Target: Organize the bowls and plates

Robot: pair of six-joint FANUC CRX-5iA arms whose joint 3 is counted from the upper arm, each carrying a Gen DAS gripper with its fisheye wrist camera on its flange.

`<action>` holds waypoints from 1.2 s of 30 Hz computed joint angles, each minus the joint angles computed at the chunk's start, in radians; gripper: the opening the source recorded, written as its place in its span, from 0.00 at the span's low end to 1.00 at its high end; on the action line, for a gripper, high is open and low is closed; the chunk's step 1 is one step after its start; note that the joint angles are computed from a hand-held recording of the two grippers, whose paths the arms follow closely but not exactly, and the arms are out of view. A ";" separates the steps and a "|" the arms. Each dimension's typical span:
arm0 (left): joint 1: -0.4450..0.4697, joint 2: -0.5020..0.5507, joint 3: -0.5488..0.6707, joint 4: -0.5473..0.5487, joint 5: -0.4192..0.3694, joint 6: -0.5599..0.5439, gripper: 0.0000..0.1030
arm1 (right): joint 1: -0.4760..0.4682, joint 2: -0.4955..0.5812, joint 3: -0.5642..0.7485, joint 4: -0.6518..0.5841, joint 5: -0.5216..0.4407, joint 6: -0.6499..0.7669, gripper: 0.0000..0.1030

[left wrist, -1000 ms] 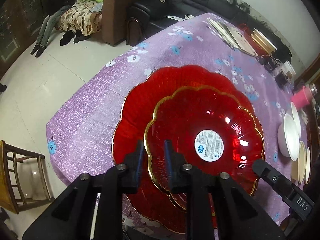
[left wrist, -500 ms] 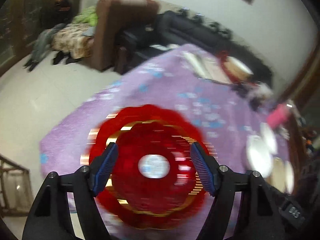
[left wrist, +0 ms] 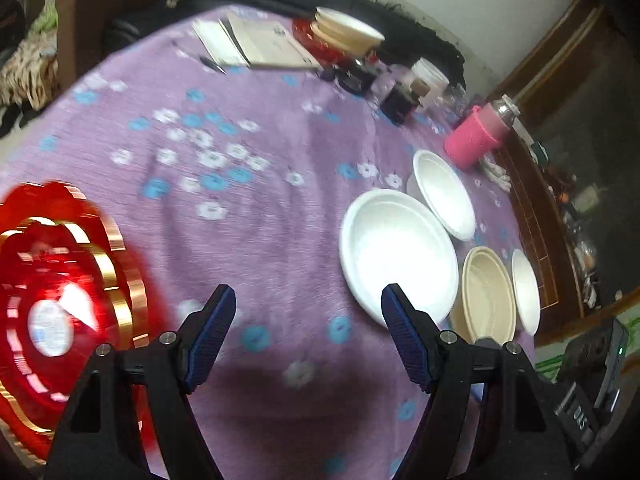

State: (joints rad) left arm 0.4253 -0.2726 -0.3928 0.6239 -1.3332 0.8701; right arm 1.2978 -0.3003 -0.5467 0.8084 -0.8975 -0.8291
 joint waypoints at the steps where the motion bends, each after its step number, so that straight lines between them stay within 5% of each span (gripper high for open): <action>1: -0.023 0.011 0.002 -0.008 0.012 0.020 0.73 | -0.011 -0.010 -0.011 -0.004 0.014 -0.002 0.84; 4: -0.084 0.051 0.021 -0.044 0.044 0.085 0.73 | -0.066 -0.036 -0.051 0.009 0.098 -0.019 0.84; 13: -0.165 0.097 0.033 -0.082 0.124 0.151 0.73 | -0.161 0.001 -0.034 -0.019 0.156 0.020 0.78; 16: -0.192 0.098 0.035 -0.106 0.165 0.161 0.65 | -0.178 0.020 -0.017 -0.042 0.148 0.060 0.66; 18: -0.213 0.101 0.046 -0.146 0.181 0.164 0.37 | -0.190 0.033 -0.002 -0.078 0.148 0.097 0.48; 19: -0.223 0.103 0.053 -0.173 0.186 0.171 0.31 | -0.193 0.045 0.012 -0.103 0.135 0.127 0.43; 21: -0.233 0.106 0.052 -0.175 0.180 0.149 0.18 | -0.195 0.062 0.035 -0.146 0.109 0.171 0.13; 25: -0.243 0.072 0.040 -0.188 0.197 0.124 0.14 | -0.177 0.076 0.054 -0.154 0.064 0.206 0.10; 36: -0.096 -0.025 0.002 -0.094 0.149 0.027 0.13 | -0.102 0.085 0.103 -0.087 0.022 0.233 0.10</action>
